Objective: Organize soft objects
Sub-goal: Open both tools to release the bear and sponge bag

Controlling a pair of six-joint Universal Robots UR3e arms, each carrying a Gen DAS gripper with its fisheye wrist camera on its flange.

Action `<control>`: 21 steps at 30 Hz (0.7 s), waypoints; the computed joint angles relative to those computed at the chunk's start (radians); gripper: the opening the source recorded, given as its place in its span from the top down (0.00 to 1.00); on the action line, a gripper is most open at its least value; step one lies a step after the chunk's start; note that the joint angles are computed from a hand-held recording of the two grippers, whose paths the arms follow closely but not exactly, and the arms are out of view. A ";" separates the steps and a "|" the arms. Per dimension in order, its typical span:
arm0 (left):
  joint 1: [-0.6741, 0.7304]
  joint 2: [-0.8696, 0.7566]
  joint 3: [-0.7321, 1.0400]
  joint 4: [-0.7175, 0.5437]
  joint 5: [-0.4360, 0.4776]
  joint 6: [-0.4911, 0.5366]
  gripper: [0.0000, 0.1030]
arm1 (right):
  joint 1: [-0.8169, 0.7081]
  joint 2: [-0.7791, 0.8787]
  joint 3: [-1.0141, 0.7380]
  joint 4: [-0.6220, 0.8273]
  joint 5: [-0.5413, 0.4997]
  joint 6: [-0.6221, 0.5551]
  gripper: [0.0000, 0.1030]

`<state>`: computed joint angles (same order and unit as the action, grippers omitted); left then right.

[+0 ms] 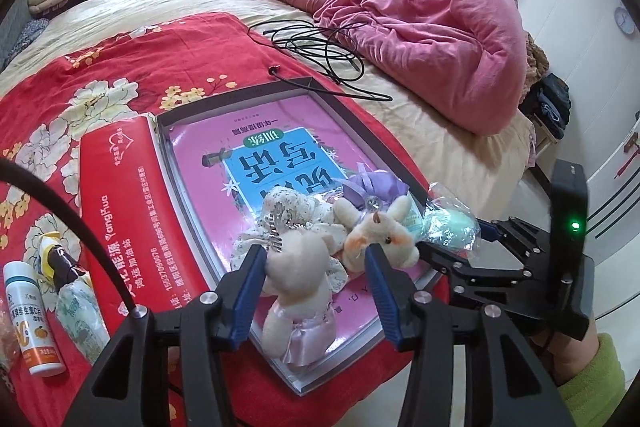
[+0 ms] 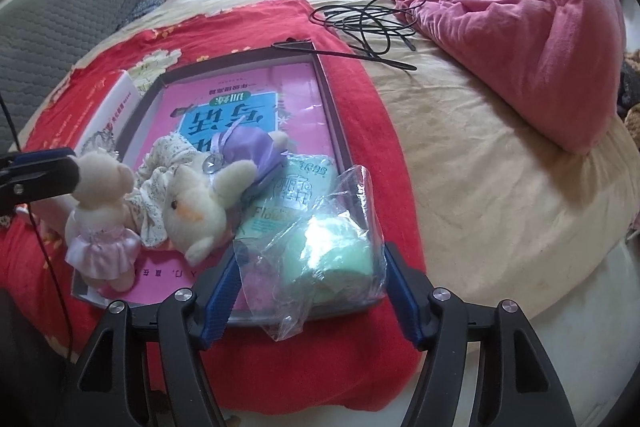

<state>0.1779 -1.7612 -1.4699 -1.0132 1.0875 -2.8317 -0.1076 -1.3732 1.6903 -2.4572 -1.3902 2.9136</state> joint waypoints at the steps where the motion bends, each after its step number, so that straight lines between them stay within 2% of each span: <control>1: 0.002 0.002 -0.001 0.000 -0.004 0.002 0.51 | 0.012 0.019 -0.020 0.003 -0.016 -0.002 0.33; 5: 0.009 0.008 -0.003 -0.003 -0.006 0.000 0.51 | 0.035 0.072 -0.066 -0.004 -0.047 0.000 0.33; 15: 0.026 0.031 -0.021 0.009 -0.037 0.003 0.51 | 0.044 0.145 -0.148 -0.012 -0.044 0.069 0.33; 18: 0.028 0.034 -0.022 0.007 -0.041 0.005 0.51 | 0.090 0.167 -0.165 -0.082 -0.120 0.053 0.33; 21: 0.033 0.036 -0.022 0.000 -0.046 0.005 0.51 | 0.103 0.189 -0.176 -0.120 -0.100 0.050 0.33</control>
